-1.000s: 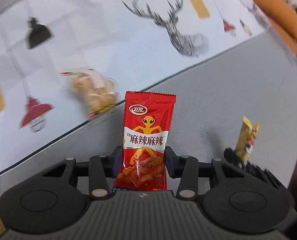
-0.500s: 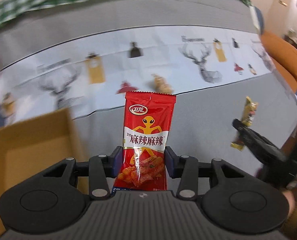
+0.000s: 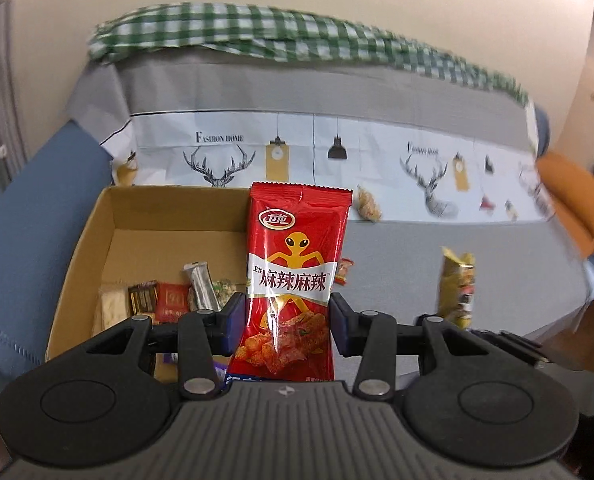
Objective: Organize snacks
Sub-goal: 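Carry both held snacks over the cardboard box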
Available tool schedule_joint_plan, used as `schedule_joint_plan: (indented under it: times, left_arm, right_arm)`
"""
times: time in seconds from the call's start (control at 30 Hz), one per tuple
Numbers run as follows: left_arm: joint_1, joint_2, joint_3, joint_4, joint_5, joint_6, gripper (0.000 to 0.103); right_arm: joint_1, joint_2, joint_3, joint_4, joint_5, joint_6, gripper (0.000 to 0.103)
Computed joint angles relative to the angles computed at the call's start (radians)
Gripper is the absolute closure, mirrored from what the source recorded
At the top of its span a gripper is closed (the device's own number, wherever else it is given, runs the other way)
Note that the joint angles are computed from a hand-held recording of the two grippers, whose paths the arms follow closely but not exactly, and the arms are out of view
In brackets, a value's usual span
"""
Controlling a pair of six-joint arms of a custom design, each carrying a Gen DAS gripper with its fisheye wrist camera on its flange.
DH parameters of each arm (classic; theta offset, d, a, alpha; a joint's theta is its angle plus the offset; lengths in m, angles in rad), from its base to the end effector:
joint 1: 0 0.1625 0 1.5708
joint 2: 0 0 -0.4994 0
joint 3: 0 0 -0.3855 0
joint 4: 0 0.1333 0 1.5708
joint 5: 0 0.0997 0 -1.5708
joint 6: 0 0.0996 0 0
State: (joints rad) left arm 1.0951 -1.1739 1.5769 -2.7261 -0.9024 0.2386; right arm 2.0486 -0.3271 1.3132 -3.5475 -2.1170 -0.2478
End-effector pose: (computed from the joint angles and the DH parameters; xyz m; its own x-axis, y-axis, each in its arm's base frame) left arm -0.1352 -0.6884 0.4829 -0.7873 0.1368 -0.6012 0.5356 0.6347 -0.5570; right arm 0.4456 -0.6831 0.0382 -0.8675 -0.1263 0.4812 -0.4795 0.4702 -0.7410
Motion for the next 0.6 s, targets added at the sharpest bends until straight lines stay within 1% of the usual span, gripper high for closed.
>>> schedule_joint_plan:
  times: [0.07,0.17,0.33,0.47,0.6]
  left_arm:
    - [-0.006,-0.035,0.043,-0.032,0.010,0.005,0.054]
    - [-0.012,-0.080,0.094,-0.053,0.019,0.001,0.054]
    - [-0.016,-0.124,0.166,-0.106,0.020,-0.005,0.054]
    - [-0.010,-0.136,0.184,-0.099,0.004,-0.045,0.054]
    - [-0.007,-0.144,0.193,-0.117,-0.001,-0.041,0.054]
  right_arm:
    - [0.018,-0.004,0.002,0.021,0.010,-0.024,0.090]
    - [0.042,0.003,0.007,-0.010,0.021,-0.049,0.090]
    - [0.057,-0.011,0.047,-0.008,0.013,-0.026,0.090]
    - [0.067,-0.013,0.057,-0.020,0.001,-0.046,0.090]
    - [0.077,-0.010,0.058,-0.015,0.003,-0.075,0.090]
